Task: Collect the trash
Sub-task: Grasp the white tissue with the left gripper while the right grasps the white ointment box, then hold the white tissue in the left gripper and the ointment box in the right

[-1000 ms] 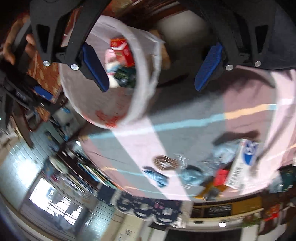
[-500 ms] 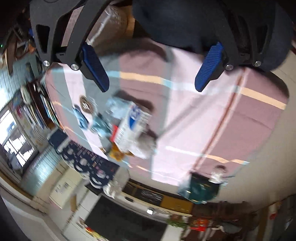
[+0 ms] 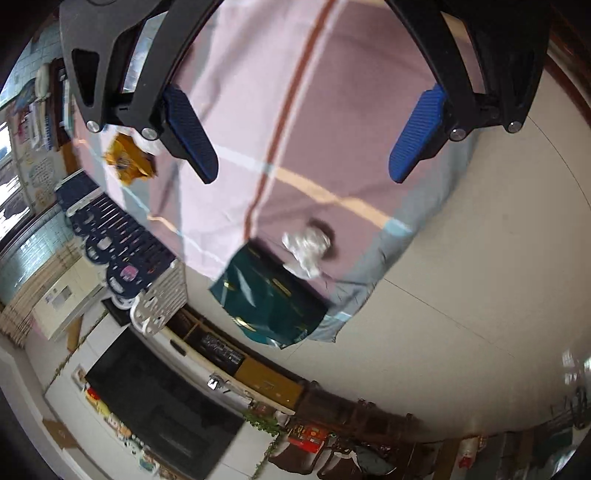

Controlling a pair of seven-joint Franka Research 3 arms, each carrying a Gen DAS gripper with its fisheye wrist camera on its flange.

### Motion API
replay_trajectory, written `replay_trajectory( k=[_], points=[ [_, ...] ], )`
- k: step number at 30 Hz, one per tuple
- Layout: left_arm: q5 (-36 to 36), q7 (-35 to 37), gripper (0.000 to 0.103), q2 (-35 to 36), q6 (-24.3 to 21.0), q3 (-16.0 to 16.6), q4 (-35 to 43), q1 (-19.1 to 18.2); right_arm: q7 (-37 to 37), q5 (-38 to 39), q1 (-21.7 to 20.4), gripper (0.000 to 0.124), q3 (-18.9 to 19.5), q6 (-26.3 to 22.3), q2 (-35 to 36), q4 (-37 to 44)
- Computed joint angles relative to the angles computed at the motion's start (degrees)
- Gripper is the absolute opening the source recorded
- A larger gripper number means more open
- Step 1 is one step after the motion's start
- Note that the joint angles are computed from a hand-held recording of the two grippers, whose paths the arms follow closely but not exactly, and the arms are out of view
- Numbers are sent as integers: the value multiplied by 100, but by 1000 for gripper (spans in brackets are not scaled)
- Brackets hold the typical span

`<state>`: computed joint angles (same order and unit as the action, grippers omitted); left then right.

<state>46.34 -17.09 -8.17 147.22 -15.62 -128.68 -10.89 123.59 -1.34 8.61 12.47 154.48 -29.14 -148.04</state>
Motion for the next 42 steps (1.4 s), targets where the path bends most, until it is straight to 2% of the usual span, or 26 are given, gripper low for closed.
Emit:
replay_trajectory(
  k=[2, 5, 9, 11, 13, 15, 17, 19, 22, 25, 26, 28, 31, 33, 35, 36, 37, 39, 42],
  points=[
    [-218, 609, 93, 348, -68, 147, 302, 51, 5, -27, 2, 70, 28, -42, 161, 89],
    [-689, 1583, 93, 904, 82, 373, 715, 128, 47, -132, 27, 70, 77, -50, 499, 298],
    [-885, 2205, 91, 1704, -35, 582, 1406, 144, 19, -265, 185, 70, 74, 113, 1116, 720],
    [-1131, 2592, 71, 1969, 50, 631, 1610, 158, 21, -331, 299, 70, 49, 185, 1480, 1008],
    [-1469, 2946, 30, 2128, 136, 639, 1700, 172, -75, -260, 498, 70, -38, 319, 1890, 1340],
    [-1179, 2721, 27, 2074, 40, 769, 1676, -30, -272, -130, 729, 70, -130, 484, 2262, 1670],
    [-774, 2306, 26, 1827, 174, 822, 1455, -193, -439, -186, 937, 70, -169, 676, 2663, 2053],
    [-154, 1492, 26, 1406, 174, 774, 1142, -403, -738, -53, 1158, 70, -231, 809, 3035, 2426],
    [500, 421, 26, 806, -15, 405, 745, -617, -929, -22, 1471, 70, -335, 842, 3621, 3081],
    [891, -436, 26, 411, -449, -15, 535, -777, -1647, 796, 1570, 70, -161, 918, 4157, 3732],
    [1059, -719, 26, 303, -587, -146, 453, -817, -1691, 772, 1694, 70, -207, 857, 4350, 3996],
    [1146, -1062, 26, 211, -1230, -423, 413, -959, -1660, 619, 1983, 70, -388, 663, 4716, 4500],
    [968, -1012, 26, 204, -1200, -458, 298, -1042, -1234, 194, 2456, 70, -811, 122, 5248, 5255],
    [1156, -862, 26, 265, -1304, -508, 388, -1087, -726, -180, 2729, 70, -1117, -112, 5463, 5533],
    [1257, -742, 27, 348, -1298, -503, 448, -1124, -552, -254, 2752, 67, -1141, -173, 5584, 5669],
    [1192, -651, 27, 429, -1279, -484, 503, -1141, -584, -235, 2723, 56, -1093, -184, 5627, 5714],
    [1174, -595, 27, 487, -1228, -444, 531, -1140, -619, -251, 2721, 52, -1072, -255, 5671, 5780],
    [1160, -463, 27, 600, -1328, -435, 657, -1192, -634, -326, 2753, 46, -1077, -201, 5663, 5743],
    [1189, -317, 27, 761, -1452, -405, 828, -1277, -503, -413, 2803, 45, -1102, -15, 5450, 5471]
  ],
)
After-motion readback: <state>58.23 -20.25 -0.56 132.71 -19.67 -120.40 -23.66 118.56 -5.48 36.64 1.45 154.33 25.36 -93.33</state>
